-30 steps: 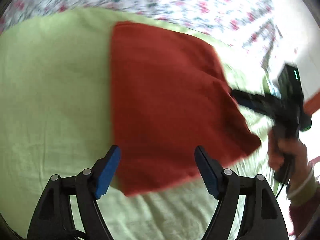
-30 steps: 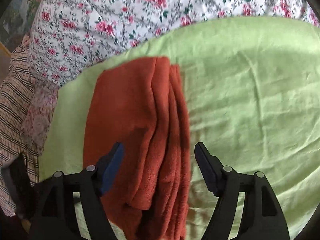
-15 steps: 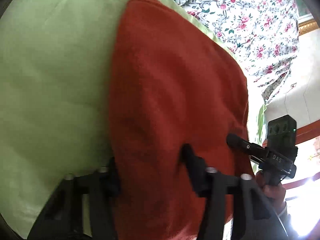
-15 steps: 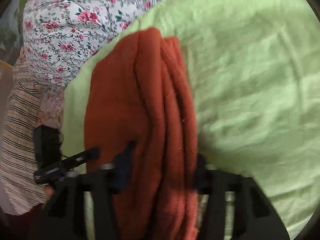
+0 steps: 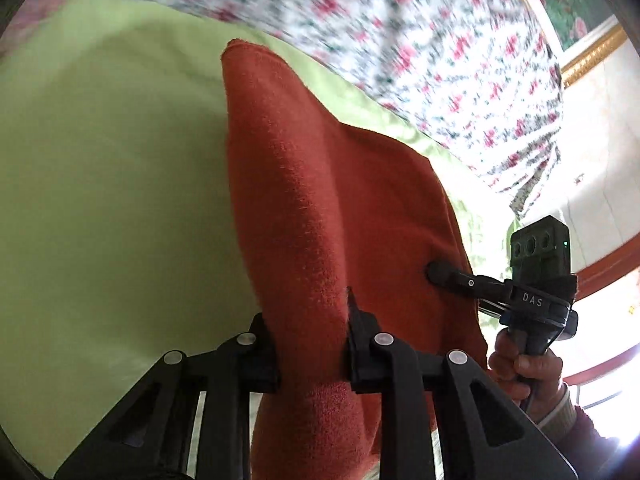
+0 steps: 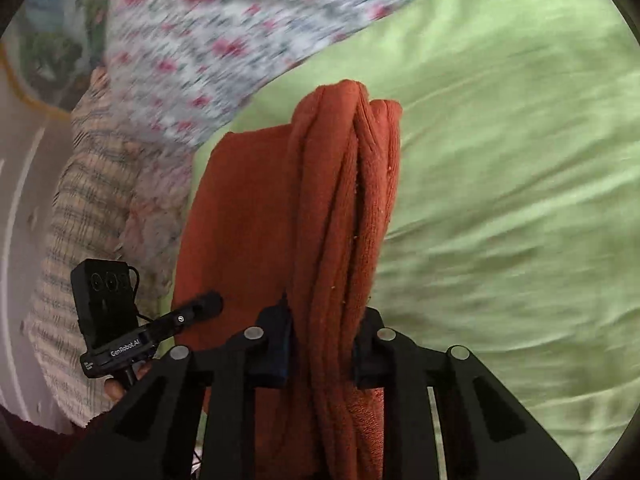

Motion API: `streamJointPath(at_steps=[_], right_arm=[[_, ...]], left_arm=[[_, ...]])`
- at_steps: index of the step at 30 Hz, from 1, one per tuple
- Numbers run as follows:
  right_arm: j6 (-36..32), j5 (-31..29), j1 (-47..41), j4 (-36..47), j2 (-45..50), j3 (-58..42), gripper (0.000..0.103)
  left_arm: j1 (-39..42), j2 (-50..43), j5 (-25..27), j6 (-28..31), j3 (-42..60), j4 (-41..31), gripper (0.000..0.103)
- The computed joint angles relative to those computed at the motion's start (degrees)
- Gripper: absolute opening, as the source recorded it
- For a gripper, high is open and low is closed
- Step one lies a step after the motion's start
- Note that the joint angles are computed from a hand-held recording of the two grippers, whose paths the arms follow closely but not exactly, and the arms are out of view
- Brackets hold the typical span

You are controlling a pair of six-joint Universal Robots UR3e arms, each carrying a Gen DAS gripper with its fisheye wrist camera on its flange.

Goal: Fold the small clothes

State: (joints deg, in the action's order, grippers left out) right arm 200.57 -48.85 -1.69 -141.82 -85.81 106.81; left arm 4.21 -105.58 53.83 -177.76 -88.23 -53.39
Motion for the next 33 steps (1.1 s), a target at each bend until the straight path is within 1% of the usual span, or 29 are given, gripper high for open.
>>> streamJointPath(at_steps=[3,6,7,10,13,16,17,19,21,23,24,25,26,27,28,31,33], right_arm=[[4.6,0.2,5.9,-5.7,6.2,-3.8,0.023],[7.5,0.2,10.5,-8.6,12.2,-8.3,0.023],[8.3,-0.1,12.0,-9.0,14.2,-10.1,0.022],[8.8,-1.1,14.8,-7.6,18.0,-14.4,0.022],[8.2,-2.6,16.1,-5.3,19.6,-16.2,0.022],[8.4,-3.7,16.3,-5.7,20.0,-15.6,0.022],[8.6,-4.3,16.5,-5.7,20.1,-15.6,0.022],[8.4,-5.5,16.8,-5.7,20.2,-15.2,0.022],[8.3,-5.6,16.3,-6.9,19.5,-13.2,0.022],[9.0,-6.2,16.5,-8.0,19.5,-12.4,0.023],[9.2,-6.4,16.5,-8.1,19.6,-12.4,0.025],[9.6,-6.6,16.6,-8.0,19.9,-12.8,0.031],[9.8,-7.2,16.6,-7.2,19.6,-12.8,0.034],[10.0,-8.0,16.7,-6.3,19.2,-13.0,0.042],[10.0,-9.9,16.9,-4.2,18.2,-13.5,0.048],[10.3,-15.4,17.2,-2.1,13.9,-12.8,0.050],[10.2,-19.9,18.0,-1.5,11.3,-13.1,0.050]], left_arm=[[5.3,7.2,0.5,4.7,-5.5,-3.5,0.022],[10.7,12.8,0.3,8.8,-11.1,-6.2,0.022],[10.7,12.6,0.6,8.1,-11.6,-5.6,0.022],[13.4,14.0,0.7,9.7,-16.0,-5.3,0.022],[14.2,14.1,1.6,10.2,-19.5,-3.0,0.022],[14.3,13.4,1.5,9.8,-21.0,-0.8,0.024],[15.1,13.8,1.5,11.0,-21.6,-1.2,0.025],[14.4,13.2,2.8,11.1,-21.5,-0.6,0.027],[12.9,12.0,4.4,10.5,-20.6,0.2,0.032],[12.0,10.9,5.6,9.4,-19.5,0.2,0.042],[12.1,10.8,6.0,9.3,-19.4,-0.1,0.046],[12.3,10.8,6.5,9.2,-19.0,-0.9,0.056],[12.3,10.8,6.9,8.8,-18.5,-1.5,0.061],[12.6,11.2,7.1,8.5,-18.4,-1.7,0.062],[13.0,11.7,7.4,8.3,-18.3,-2.0,0.064],[14.4,13.9,7.9,7.6,-18.5,-2.3,0.070],[15.3,15.3,7.8,7.1,-18.6,-2.3,0.071]])
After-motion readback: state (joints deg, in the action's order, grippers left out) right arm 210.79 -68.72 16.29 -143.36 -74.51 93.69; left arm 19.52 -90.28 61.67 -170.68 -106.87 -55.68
